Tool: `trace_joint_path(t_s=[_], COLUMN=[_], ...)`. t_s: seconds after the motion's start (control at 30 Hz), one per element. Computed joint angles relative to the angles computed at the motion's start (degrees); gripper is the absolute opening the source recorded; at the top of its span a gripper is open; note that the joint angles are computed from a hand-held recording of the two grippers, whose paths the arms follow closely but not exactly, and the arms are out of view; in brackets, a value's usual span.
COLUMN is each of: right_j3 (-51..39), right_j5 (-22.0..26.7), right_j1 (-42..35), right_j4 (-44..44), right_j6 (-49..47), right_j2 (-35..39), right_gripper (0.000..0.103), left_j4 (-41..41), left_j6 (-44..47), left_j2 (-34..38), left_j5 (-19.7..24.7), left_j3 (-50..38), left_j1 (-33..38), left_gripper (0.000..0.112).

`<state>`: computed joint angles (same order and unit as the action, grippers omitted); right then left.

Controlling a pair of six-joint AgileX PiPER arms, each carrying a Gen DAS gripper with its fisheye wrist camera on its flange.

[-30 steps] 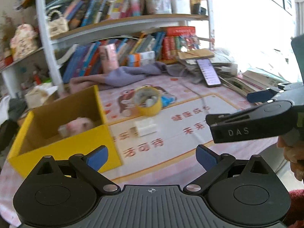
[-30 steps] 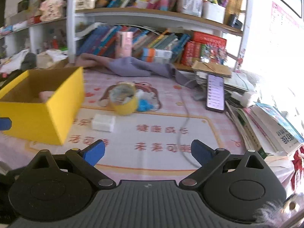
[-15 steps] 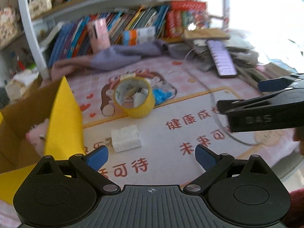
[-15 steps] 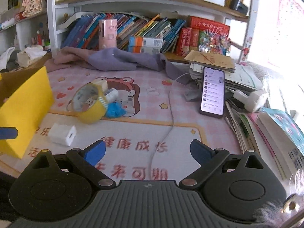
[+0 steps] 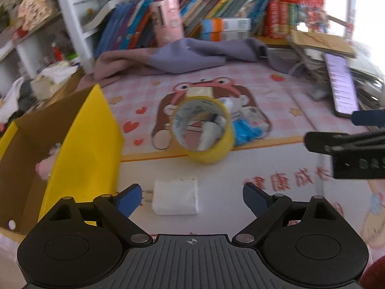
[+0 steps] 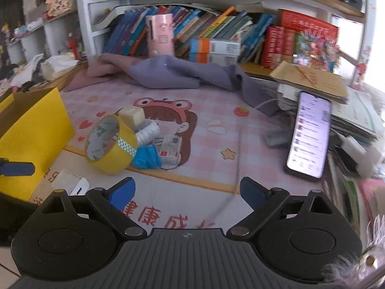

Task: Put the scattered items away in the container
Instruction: 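Grasp the white charger brick with the left tool while the right tool grasps the yellow tape roll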

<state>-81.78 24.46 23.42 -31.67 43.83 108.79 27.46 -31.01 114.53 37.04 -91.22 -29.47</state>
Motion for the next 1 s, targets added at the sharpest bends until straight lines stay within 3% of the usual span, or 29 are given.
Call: trace_joint_path(t_s=[0.27, 0.57, 0.67, 1.0], right_j3=[-4.8, -13.5, -19.7, -44.2], right_j5=[-3.3, -1.1, 1.9, 14.1], right_j1=[-4.2, -6.7, -6.5, -5.3], right_j4=[18.3, 44.9, 48.1, 47.0], right_j6=[-20.7, -48.1, -51.8, -52.2], right_j2=[3.8, 9.7, 13.4, 27.6], right_gripper=[0.087, 0.082, 0.079, 0.066], left_j4=[0.2, -1.3, -3.2, -7.4], left_j6=[-2.5, -1.3, 0.2, 2.8], left_j2=[5.8, 10.4, 11.9, 16.1], left_j5=[7.3, 11.5, 12.7, 16.6], left_j3=[-8.4, -14.3, -16.2, -22.7], left_j1=[0.6, 1.5, 1.9, 3.3], left_gripper=[0.085, 0.08, 0.078, 0.071])
